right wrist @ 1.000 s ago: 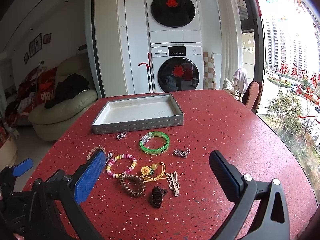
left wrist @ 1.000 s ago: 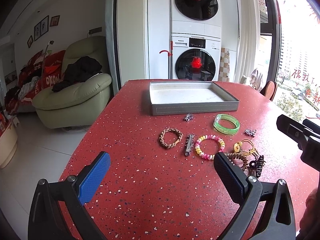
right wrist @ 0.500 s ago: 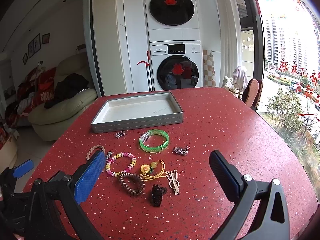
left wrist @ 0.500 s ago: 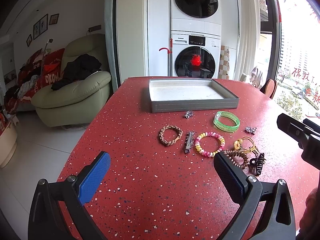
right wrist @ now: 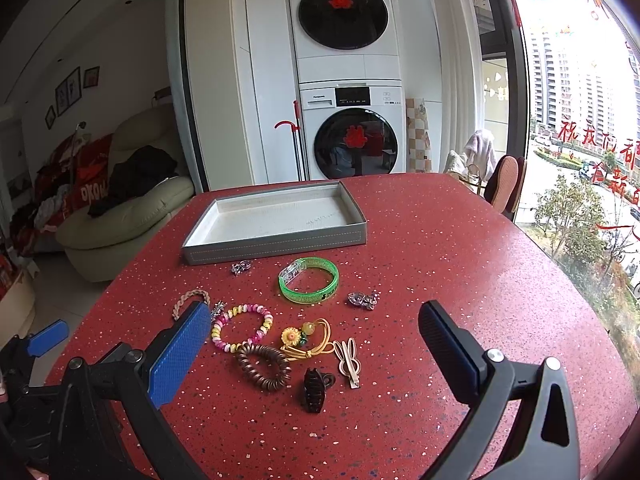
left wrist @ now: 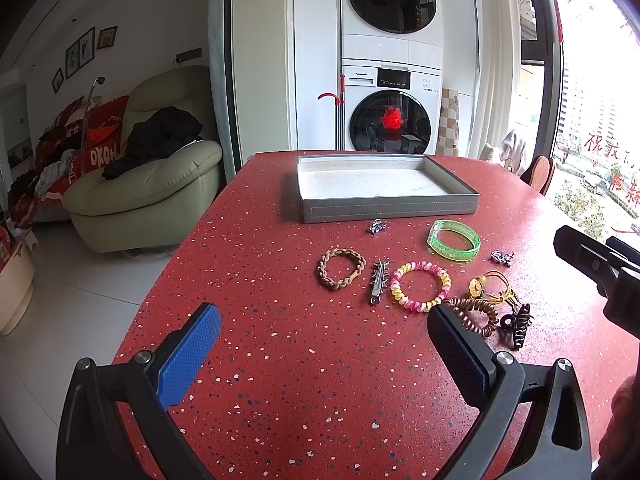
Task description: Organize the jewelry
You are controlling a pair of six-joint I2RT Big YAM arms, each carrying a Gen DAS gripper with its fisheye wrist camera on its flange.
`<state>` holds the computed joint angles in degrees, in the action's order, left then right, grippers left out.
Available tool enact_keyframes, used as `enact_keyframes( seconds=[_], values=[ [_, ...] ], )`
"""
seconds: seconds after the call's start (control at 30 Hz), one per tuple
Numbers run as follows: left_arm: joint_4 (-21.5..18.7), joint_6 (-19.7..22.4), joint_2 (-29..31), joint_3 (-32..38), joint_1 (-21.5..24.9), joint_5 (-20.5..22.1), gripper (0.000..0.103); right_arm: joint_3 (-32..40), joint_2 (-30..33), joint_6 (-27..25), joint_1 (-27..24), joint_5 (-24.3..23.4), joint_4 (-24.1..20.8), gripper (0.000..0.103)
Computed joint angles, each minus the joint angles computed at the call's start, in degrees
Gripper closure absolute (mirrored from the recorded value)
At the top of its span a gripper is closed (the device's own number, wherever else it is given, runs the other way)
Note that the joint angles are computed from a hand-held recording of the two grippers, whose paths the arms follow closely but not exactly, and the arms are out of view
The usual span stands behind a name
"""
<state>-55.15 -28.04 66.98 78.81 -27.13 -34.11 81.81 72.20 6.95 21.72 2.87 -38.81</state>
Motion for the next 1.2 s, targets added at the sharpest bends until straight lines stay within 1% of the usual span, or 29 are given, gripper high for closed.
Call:
enact_keyframes(
  seconds=[0.17,0.3,0.37,0.47,0.57,0.63,0.73,0.8,0.9,1.0,1.1,1.2],
  values=[
    [0.01,0.06,0.11,-0.12,0.2,0.33,0.0,-0.07,0.08,0.08,0.06,0.0,-0.11,0.0],
    [-0.38,0.09,0.52,0.06,0.72,1.38,0.0,-0.28,0.4,0.26,0.12,-0.1,-0.27,0.0],
    [-0.75,0.42,0.96,0.5,1.36,2.57,0.0,-0.1,0.71,0.2,0.06,-0.17,-0.59,0.0],
    [-1.51,1.75,2.14,1.91,3.46,5.77,0.0,0.82,1.57,-0.41,-0.26,-0.18,-1.99,0.0],
    [-4.12,3.48,4.69,4.74,6.13,9.39,0.0,2.91,3.12,-1.0,-1.37,0.28,-5.08,0.0],
    [-6.5,4.04,6.8,7.0,8.62,13.2,0.0,4.65,4.59,-0.72,-2.64,0.27,-7.77,0.0],
    [-9.81,4.27,10.16,10.36,12.72,20.83,0.0,7.98,7.62,-0.46,-4.33,0.4,-13.79,0.0],
    [-11.11,4.36,12.04,11.93,14.51,23.22,0.0,9.31,9.19,-1.11,-5.25,0.25,-16.96,0.0],
    [-11.21,5.6,14.17,13.63,15.81,23.18,0.0,10.3,10.67,-1.96,-6.51,-0.53,-20.28,0.0],
    [-11.48,8.17,16.74,15.8,16.52,23.73,0.0,11.38,12.03,-1.69,-7.27,-2.14,-22.57,0.001],
    [-12.56,10.38,19.42,17.91,16.79,24.4,0.0,12.2,13.23,-2.46,-7.11,-2.43,-24.46,0.011],
    [-13.49,11.04,21.6,19.42,17.08,26.13,0.0,12.52,14.0,-3.34,-6.36,-2.28,-26.01,0.023]
  ],
)
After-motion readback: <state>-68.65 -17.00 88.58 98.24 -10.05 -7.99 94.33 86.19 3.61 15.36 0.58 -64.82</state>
